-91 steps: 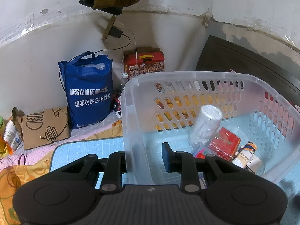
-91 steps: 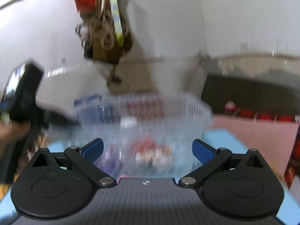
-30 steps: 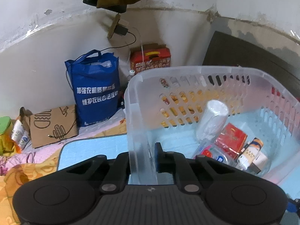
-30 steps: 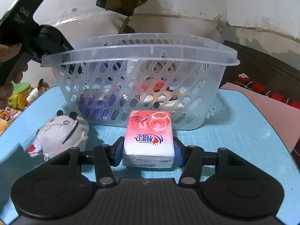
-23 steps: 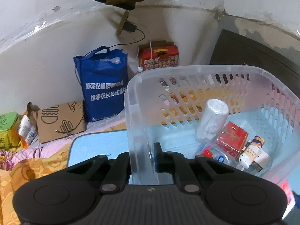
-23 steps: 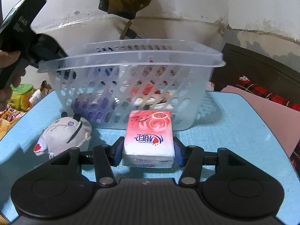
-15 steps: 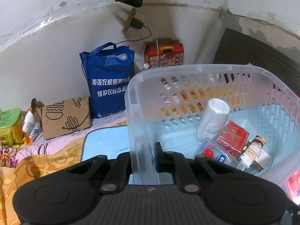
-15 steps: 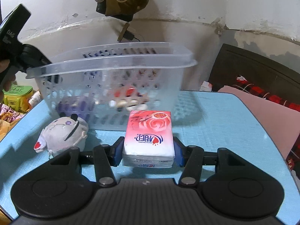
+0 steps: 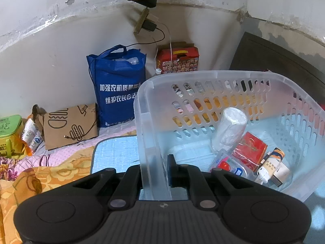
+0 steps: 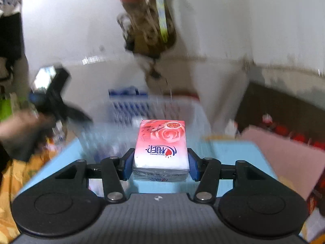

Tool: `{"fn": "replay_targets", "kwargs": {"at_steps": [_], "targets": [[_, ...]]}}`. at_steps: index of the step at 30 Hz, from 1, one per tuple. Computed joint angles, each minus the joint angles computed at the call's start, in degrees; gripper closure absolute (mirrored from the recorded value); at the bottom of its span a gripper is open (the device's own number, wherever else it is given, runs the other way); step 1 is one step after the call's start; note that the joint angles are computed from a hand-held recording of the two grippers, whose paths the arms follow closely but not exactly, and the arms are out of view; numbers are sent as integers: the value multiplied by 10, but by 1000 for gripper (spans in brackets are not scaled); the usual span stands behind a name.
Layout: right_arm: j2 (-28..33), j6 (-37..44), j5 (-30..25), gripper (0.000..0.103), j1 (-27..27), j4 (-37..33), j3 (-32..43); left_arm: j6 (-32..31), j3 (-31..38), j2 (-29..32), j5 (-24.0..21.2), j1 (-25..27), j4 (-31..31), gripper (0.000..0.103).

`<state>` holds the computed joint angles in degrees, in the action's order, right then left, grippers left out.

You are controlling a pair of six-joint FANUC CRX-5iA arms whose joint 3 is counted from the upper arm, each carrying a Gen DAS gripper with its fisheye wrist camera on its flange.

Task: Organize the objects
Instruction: 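Drop the pink tissue pack into the basket with the right tool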

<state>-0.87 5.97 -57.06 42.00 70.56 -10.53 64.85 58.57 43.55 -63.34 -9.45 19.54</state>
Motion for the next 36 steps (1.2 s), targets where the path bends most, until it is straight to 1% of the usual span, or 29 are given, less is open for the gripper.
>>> {"fn": "replay_targets", "kwargs": {"at_steps": [3,5,7,8,11,12,13,14,15,16,17,18,19,21,23,24,25,27,29,30,31,33,36], "targets": [[31,28,11,47,-24,29,50,5,5,2,-4,-2,-2,92],[73,61,18,47,-52,19,108,7,7,3,-6,-1,1,92],[108,98,29,47,-78,-8,156,9,11,5,-9,-1,0,92],[125,116,25,47,-86,-24,181,9,16,8,-12,-1,0,92],[149,129,43,46,-107,-40,206,2,13,7,-7,-1,3,91],[151,136,59,40,-114,-51,208,0,13,8,-6,-1,5,91],[153,141,66,21,-118,-56,208,0,16,10,-8,0,7,91],[156,132,61,13,-119,-41,203,0,20,12,-11,0,6,91],[150,93,57,4,-120,3,180,-1,20,12,-11,-1,6,90],[139,53,57,1,-120,41,152,-3,16,10,-8,-1,7,90],[122,24,68,0,-120,62,126,-5,10,7,-4,0,9,90],[100,-9,85,0,-120,83,95,-7,4,5,0,0,11,87],[82,-39,91,0,-117,104,67,-8,2,4,3,-1,11,87],[59,-66,77,0,-102,118,31,-10,-3,1,7,0,11,86],[39,-90,79,0,-88,118,-4,-15,-14,-3,14,1,17,86],[29,-106,91,0,-82,113,-24,-18,-22,-6,18,2,21,86],[26,-106,100,0,-77,101,-33,-19,-24,-7,20,2,23,85],[26,-55,120,0,-66,48,-44,-19,-22,-6,17,3,25,85],[28,-64,130,2,-63,40,-60,-17,-22,-7,19,2,22,85],[27,-54,146,5,-62,22,-64,-18,-28,-9,22,2,24,85],[27,-49,155,6,-60,9,-63,-19,-34,-12,26,2,26,85],[30,-46,171,6,-59,8,-64,-23,-43,-17,31,3,30,85],[40,-23,172,7,-50,9,-55,-25,-40,-14,30,4,33,85]]}}
